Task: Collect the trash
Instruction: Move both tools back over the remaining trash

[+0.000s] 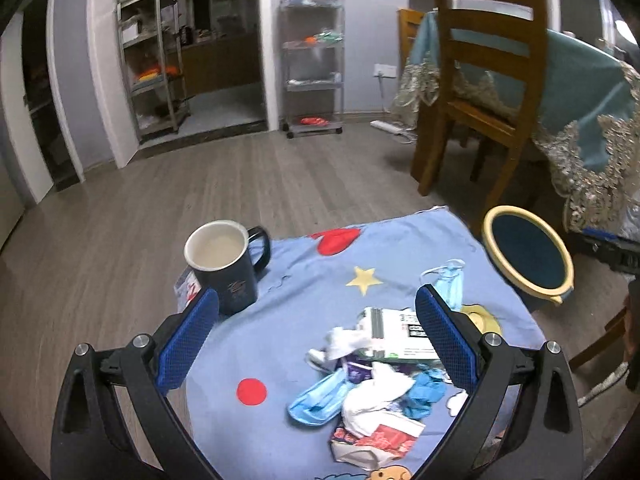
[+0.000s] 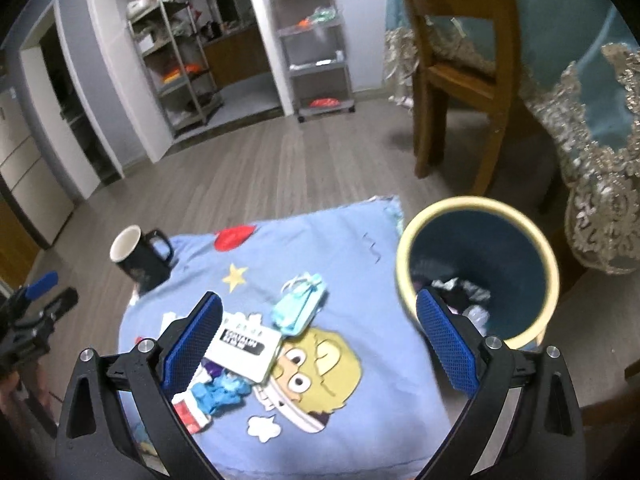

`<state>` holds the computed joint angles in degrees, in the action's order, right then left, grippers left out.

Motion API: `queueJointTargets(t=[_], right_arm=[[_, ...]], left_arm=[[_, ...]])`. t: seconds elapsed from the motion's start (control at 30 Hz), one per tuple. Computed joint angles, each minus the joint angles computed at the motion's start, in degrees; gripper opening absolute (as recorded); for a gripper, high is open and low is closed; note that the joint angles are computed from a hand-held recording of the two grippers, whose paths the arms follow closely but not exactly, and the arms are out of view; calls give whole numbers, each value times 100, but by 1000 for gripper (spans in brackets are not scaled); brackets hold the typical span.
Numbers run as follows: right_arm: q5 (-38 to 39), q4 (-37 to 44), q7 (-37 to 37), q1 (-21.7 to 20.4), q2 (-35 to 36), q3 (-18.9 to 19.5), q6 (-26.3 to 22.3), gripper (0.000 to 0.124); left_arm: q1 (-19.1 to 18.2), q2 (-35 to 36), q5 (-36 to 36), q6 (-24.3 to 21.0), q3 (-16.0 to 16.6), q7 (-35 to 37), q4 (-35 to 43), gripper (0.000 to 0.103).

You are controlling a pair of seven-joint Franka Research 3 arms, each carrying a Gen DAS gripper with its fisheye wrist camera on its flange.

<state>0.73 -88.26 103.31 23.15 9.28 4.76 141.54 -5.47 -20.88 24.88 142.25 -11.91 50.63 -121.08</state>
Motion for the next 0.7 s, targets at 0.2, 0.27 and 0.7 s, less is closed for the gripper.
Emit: queueJointTargets(t=[0.2, 0.27, 0.7], right_arm=[[-111, 292, -25, 91, 305, -7, -295, 97], [-181, 455, -26, 136, 442, -25, -449, 97], [-251, 1075, 71, 220, 991, -198, -981, 97]], left_arm=[[111, 33, -188, -111, 130, -253, -70, 97], [119, 76, -283, -136, 169, -275, -65, 97], [5, 725, -158, -526, 64, 89, 290, 97]])
